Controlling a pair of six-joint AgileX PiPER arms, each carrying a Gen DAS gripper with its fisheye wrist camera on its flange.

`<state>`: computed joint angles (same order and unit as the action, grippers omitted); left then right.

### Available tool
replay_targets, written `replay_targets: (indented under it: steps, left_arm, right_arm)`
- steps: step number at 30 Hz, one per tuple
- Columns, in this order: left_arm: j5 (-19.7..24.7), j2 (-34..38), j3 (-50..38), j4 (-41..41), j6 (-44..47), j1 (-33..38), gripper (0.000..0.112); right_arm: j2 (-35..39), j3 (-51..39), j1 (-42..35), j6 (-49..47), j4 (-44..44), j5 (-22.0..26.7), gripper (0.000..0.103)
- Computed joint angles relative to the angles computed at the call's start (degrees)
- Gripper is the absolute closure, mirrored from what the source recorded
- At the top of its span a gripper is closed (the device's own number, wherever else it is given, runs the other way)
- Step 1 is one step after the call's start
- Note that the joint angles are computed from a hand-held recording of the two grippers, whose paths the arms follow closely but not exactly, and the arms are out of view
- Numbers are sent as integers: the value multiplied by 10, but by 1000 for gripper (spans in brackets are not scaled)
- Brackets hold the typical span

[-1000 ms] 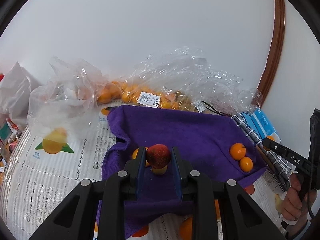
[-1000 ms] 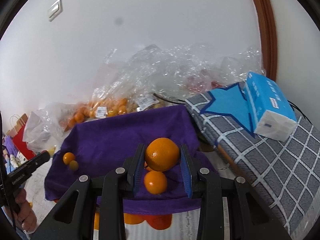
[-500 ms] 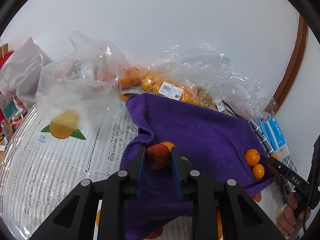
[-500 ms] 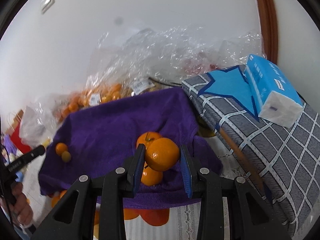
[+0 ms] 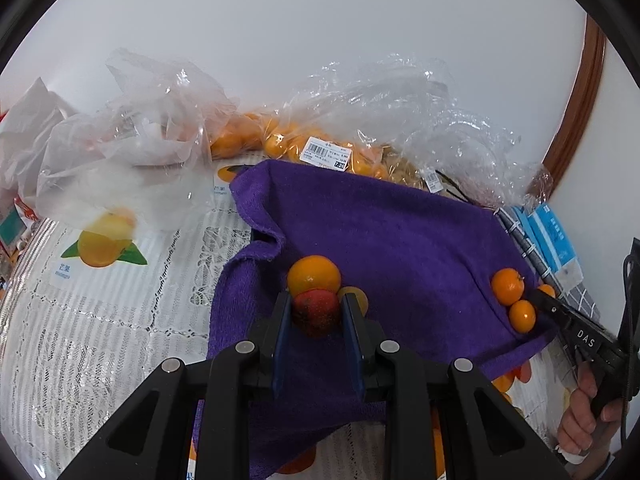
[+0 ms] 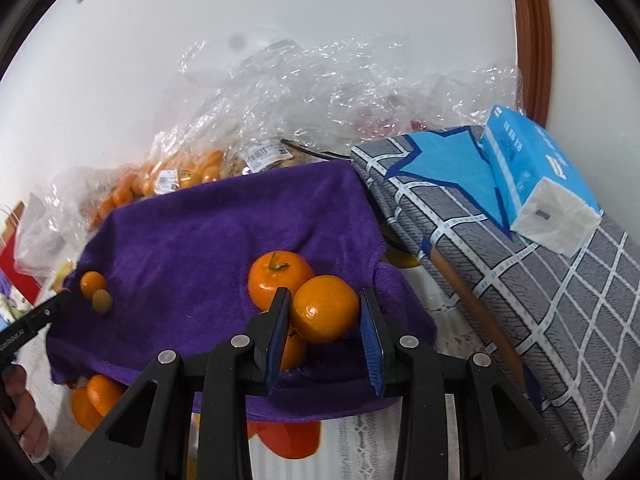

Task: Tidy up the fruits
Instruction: 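Lower both held fruits onto the purple towel beside the placed fruits, then open both tools and withdraw them from the towel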

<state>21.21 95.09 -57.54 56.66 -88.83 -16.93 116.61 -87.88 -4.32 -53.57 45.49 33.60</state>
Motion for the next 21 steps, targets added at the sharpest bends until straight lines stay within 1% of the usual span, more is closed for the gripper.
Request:
replay_targets:
  steps: [5, 6, 10, 13, 16, 18, 19, 21]
  left_arm:
    - [0, 10, -7, -29, 33, 3, 88]
    - [4, 11, -8, -24, 29, 1, 88]
    - [18, 15, -13, -14, 27, -7, 88]
    - [28, 20, -19, -11, 30, -12, 88]
    - [25, 21, -21, -18, 39, -11, 88]
    - [27, 22, -25, -24, 47, -11, 87]
    - [26, 21, -26, -30, 53, -10, 84]
    - [15, 16, -20, -22, 45, -9, 83]
  right_arm:
    - [-1, 3, 3, -8, 0, -6, 69]
    - [-1, 2, 5, -5, -3, -8, 69]
    - [-9, 12, 4, -17, 2, -14, 64]
    - [-22, 33, 6, -39, 17, -37, 57]
    - [-36, 55, 9, -63, 33, -67, 52]
    - [-43, 66, 9, -87, 56, -80, 50]
    - [-47, 74, 9, -106, 77, -89, 50]
    - [-54, 87, 6, -140, 114, -98, 50]
